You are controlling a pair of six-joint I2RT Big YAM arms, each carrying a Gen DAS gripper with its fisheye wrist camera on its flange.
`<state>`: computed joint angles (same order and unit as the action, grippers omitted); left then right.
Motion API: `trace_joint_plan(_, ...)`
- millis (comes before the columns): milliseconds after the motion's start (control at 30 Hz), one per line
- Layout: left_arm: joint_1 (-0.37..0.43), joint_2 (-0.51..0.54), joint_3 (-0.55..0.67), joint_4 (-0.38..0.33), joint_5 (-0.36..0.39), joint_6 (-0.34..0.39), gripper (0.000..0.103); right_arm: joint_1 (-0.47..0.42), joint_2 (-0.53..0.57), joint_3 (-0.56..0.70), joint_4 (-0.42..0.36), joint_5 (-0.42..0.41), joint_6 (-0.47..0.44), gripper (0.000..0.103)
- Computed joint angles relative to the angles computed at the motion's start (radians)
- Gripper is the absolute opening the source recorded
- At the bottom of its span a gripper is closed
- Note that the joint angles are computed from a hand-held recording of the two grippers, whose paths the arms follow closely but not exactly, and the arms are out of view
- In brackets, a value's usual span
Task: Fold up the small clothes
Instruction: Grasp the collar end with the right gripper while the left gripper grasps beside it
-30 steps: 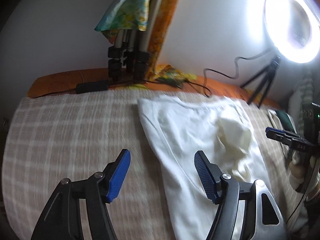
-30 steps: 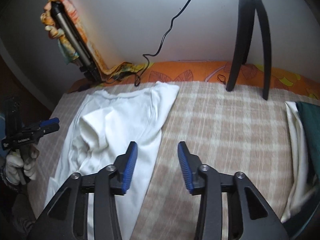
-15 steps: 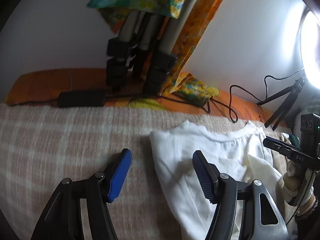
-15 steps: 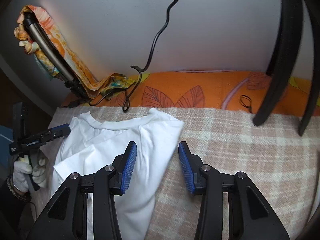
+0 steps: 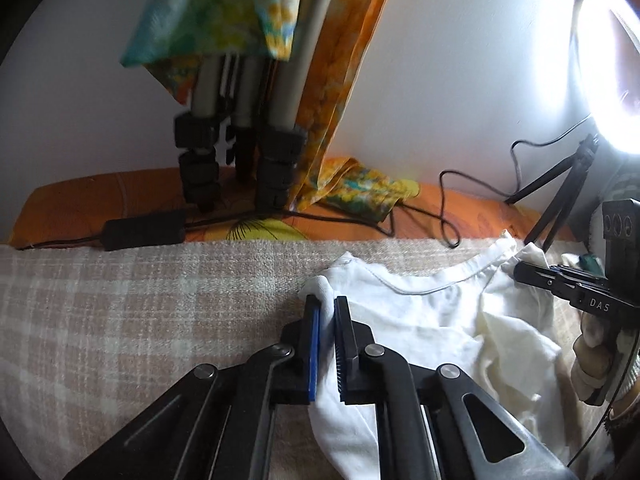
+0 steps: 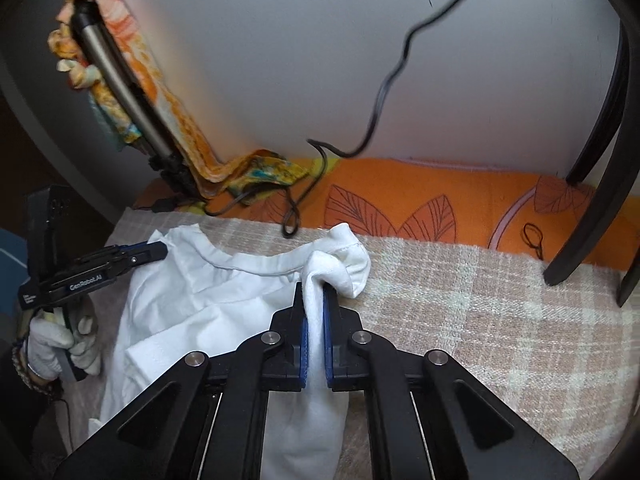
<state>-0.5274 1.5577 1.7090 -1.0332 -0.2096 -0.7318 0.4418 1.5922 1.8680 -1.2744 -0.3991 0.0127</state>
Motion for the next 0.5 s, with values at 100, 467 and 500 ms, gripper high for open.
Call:
trace_joint_plan(100,-0.021,-0.026,0.003,0.001,-0.03,0.002,0.003,0.002,-0.024,0.01,-0.001,-0.008,0.013,0.004)
trace_joint_plan(467,-0.174,-0.132,0.021,-0.086,-0.187,-0.006,0.003,0.015,-0.19,-0.019,-0.061,-0.019,0.015,0.004)
trace_joint_plan(500,-0.193,-0.139,0.022,-0.097,-0.205,-0.013,0.003,0.019,-0.213,-0.03,-0.07,-0.015,0.013,0.004)
